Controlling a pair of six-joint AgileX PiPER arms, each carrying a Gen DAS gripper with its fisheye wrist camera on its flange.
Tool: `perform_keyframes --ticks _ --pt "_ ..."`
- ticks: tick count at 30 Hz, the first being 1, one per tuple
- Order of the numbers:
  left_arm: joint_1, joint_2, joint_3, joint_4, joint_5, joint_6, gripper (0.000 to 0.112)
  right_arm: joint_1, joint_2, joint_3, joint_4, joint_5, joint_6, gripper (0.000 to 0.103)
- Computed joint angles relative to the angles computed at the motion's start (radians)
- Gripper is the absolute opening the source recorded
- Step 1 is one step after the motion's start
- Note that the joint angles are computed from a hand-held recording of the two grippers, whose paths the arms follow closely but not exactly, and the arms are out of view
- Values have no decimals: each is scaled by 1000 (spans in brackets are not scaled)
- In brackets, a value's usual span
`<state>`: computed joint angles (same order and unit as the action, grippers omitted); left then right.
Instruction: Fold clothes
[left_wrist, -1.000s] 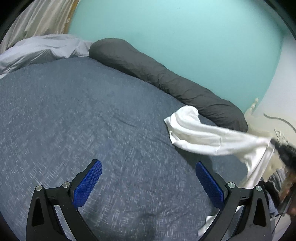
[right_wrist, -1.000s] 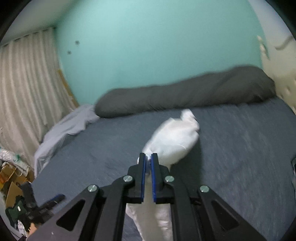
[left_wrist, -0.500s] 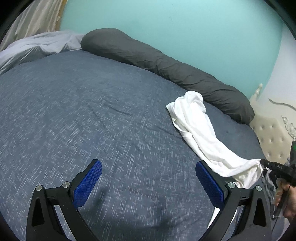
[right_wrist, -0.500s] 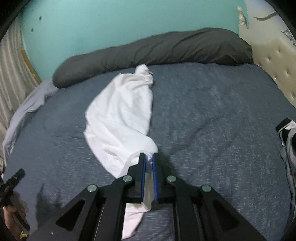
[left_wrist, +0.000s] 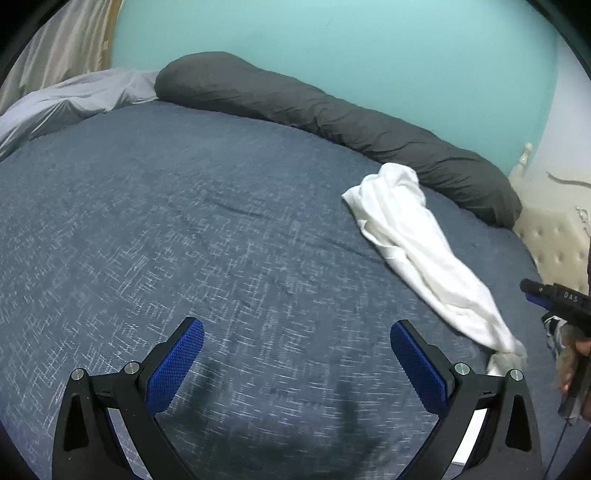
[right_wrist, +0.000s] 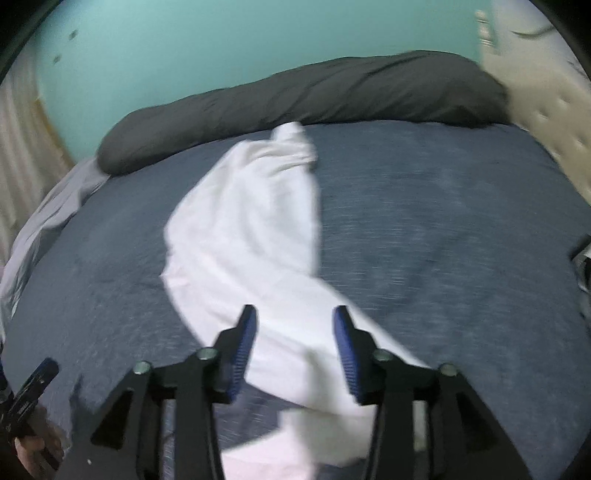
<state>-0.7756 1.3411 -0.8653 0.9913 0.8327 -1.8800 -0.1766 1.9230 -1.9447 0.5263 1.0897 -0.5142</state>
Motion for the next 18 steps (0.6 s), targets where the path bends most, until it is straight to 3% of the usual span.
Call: perform_keyframes --ticks 6,15,17,18 --pt "37 -7 21 -6 -22 4 103 173 61 -26 -43 18 -12 58" --pt "52 -3 18 -16 -33 21 103 316 210 -133 -164 17 65 58" --pt "55 -4 21 -17 -38 19 103 339 226 -134 -218 10 86 55" --pt "56 -4 21 -18 -39 18 103 338 221 -122 -223 -6 89 46"
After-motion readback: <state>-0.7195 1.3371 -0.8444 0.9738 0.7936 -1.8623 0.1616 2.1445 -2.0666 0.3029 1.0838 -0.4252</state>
